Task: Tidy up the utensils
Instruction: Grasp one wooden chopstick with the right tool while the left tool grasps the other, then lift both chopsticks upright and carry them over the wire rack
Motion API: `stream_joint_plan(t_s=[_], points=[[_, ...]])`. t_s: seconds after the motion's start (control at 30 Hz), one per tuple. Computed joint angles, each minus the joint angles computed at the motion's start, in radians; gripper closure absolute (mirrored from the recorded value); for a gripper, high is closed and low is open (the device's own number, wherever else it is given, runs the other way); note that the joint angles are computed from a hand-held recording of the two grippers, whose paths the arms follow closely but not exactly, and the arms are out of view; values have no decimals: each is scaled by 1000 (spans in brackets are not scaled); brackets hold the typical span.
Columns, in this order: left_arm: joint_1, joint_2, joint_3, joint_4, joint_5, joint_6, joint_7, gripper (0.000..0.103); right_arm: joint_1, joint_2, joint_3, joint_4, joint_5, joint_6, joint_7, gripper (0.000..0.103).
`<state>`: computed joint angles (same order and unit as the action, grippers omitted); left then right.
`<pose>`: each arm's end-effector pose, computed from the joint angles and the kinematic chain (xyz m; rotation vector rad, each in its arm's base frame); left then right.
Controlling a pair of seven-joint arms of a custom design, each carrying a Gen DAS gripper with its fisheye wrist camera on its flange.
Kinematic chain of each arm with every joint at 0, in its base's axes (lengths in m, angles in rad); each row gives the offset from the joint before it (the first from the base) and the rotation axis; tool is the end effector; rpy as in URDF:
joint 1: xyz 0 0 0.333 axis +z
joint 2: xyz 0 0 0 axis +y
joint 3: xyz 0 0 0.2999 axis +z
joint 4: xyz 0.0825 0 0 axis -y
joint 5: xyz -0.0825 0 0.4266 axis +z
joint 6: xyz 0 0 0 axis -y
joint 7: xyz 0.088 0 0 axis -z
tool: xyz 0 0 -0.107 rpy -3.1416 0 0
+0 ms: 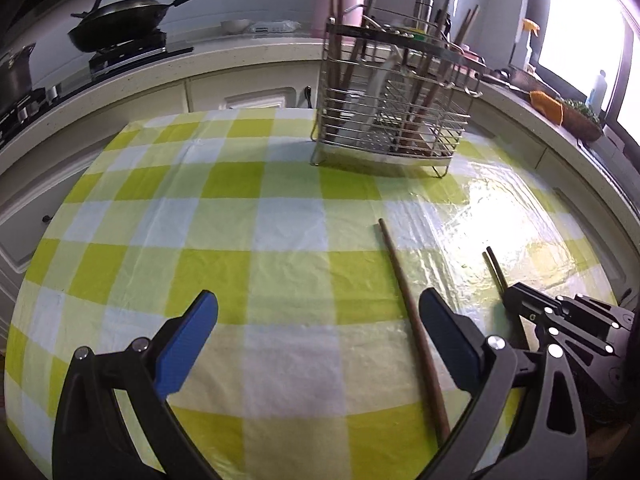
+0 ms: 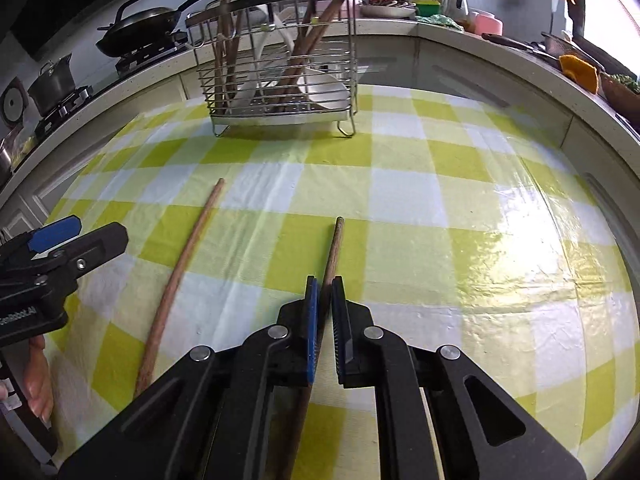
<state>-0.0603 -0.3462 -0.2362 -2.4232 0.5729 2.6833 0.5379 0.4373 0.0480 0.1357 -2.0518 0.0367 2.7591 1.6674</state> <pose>0.4926 -0.1716 0.4598 -2.0188 1.5168 -0.6555 0.5406 0.3459 0.4541 -2.1255 1.3417 -0.3387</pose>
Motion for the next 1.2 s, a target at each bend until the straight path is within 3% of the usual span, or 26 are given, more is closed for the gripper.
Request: stream_joint_plan(t_s=[0.13, 0.23, 0.33, 0.4, 0.47, 0.57, 0.77, 0.93, 1.07, 1.2], points=[[-23, 107, 0, 107, -21, -59, 58, 23, -13, -19, -1, -26, 77, 11, -59, 94], [-43, 167, 11, 165, -46, -94, 89, 29, -20, -27, -1, -35, 138, 18, -103, 94], [-62, 199, 22, 190, -81, -100, 121, 42, -22, -30, 1, -39, 179, 21, -132, 94], [-65, 216, 11, 209, -29, -129, 96, 51, -23, -30, 1, -38, 201, 17, -148, 94], [-71, 220, 10, 209, 10, -117, 80, 77, -24, -29, 1, -36, 225, 10, -161, 94], [-82, 221, 15, 208, 8, -110, 100, 94, -24, -30, 1, -35, 224, 5, -171, 93], [-84, 196, 27, 170, -15, -63, 141, 96, -20, -24, 0, -24, 125, -12, -113, 93], [-80, 180, 33, 145, -49, -24, 177, 97, -9, -17, -3, -8, -57, -35, -4, 93], [-83, 149, 50, 107, -135, 15, 221, 97, -13, -19, -2, -15, -17, -16, -7, 96], [-58, 77, 36, 52, -112, 49, 189, 97, -16, -48, 2, -38, 57, 45, -38, 96]])
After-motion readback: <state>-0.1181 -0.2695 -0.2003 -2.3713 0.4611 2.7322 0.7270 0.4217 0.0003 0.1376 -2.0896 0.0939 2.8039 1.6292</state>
